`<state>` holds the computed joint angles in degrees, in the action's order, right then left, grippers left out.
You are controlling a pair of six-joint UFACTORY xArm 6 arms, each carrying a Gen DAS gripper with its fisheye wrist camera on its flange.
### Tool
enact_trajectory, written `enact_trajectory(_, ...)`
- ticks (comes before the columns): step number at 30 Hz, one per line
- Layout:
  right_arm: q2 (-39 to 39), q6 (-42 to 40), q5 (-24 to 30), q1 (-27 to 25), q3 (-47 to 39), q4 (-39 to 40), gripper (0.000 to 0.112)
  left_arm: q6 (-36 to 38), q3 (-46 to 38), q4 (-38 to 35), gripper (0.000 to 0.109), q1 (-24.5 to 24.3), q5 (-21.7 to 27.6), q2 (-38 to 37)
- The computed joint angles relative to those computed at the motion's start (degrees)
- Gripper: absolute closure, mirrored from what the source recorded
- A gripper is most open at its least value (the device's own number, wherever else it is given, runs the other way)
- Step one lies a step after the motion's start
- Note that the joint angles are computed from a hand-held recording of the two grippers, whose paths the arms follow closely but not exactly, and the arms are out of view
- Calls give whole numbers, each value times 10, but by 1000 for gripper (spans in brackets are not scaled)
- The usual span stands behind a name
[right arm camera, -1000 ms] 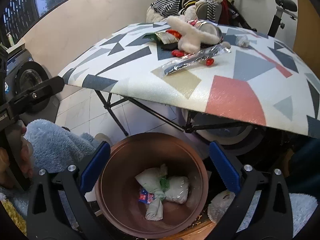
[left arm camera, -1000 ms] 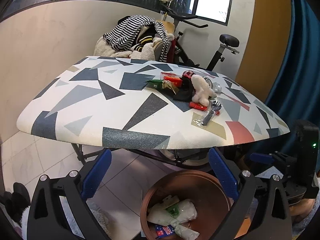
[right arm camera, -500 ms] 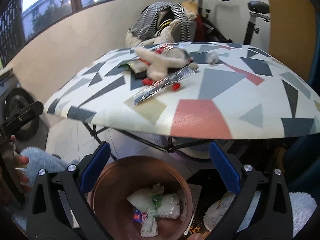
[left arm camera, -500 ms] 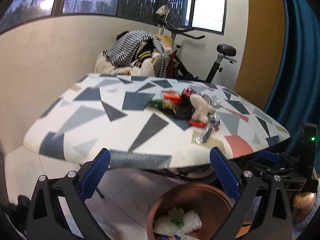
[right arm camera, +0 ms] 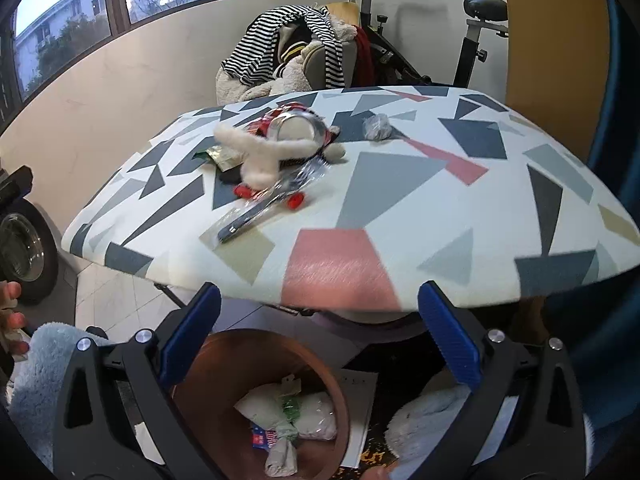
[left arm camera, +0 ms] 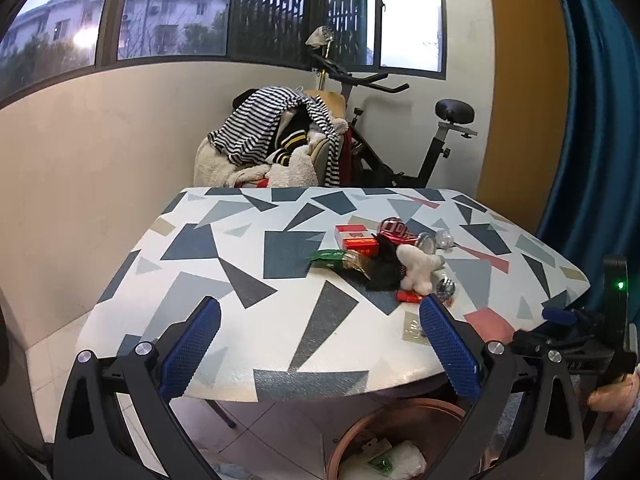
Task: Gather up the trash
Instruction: 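Raise both tools back over the table toward the remaining trash, then grasp the clear plastic wrapper with the right gripper while the left grasps white tissue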
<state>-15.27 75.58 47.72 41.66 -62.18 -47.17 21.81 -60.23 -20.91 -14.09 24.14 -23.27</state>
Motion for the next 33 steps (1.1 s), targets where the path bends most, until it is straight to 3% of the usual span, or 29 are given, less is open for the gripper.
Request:
enact_trajectory(2, 7, -18, -4, -11, -9, 13, 15, -4, -15, -12, 11, 6, 14, 15)
enact_trajectory(7, 30, -57, -92, -69, -16, 82, 16, -51, -38, 6, 11, 15, 29, 50)
enact_trajectory(10, 78, -84, -103, -77, -56, 128, 29, -80, -44, 20, 11, 20, 27, 65)
enact_trajectory(12, 110, -93, -110, -77, -83, 144, 31, -105, -43, 46, 11, 21, 20, 70)
enact_trajectory(15, 166, -74, -85, -71, -144, 148, 31, -140, -42, 88, 11, 22, 9, 77)
enact_trajectory(17, 200, -36, -54, -65, -189, 130, 30, -143, -43, 87, 11, 23, 8, 81)
enact_trajectory(21, 248, -38, 9, -54, -260, 126, 32, -141, -43, 70, 11, 23, 5, 84)
enact_trajectory(23, 267, -57, 51, -45, -291, 120, 45, -135, -43, 59, 11, 22, 6, 86)
enact_trajectory(27, 258, -84, 60, -38, -280, 118, 66, -110, -40, 22, 11, 21, 11, 84)
enact_trajectory(33, 201, -66, -13, -56, -203, 141, 94, -104, -37, 1, 11, 16, 20, 79)
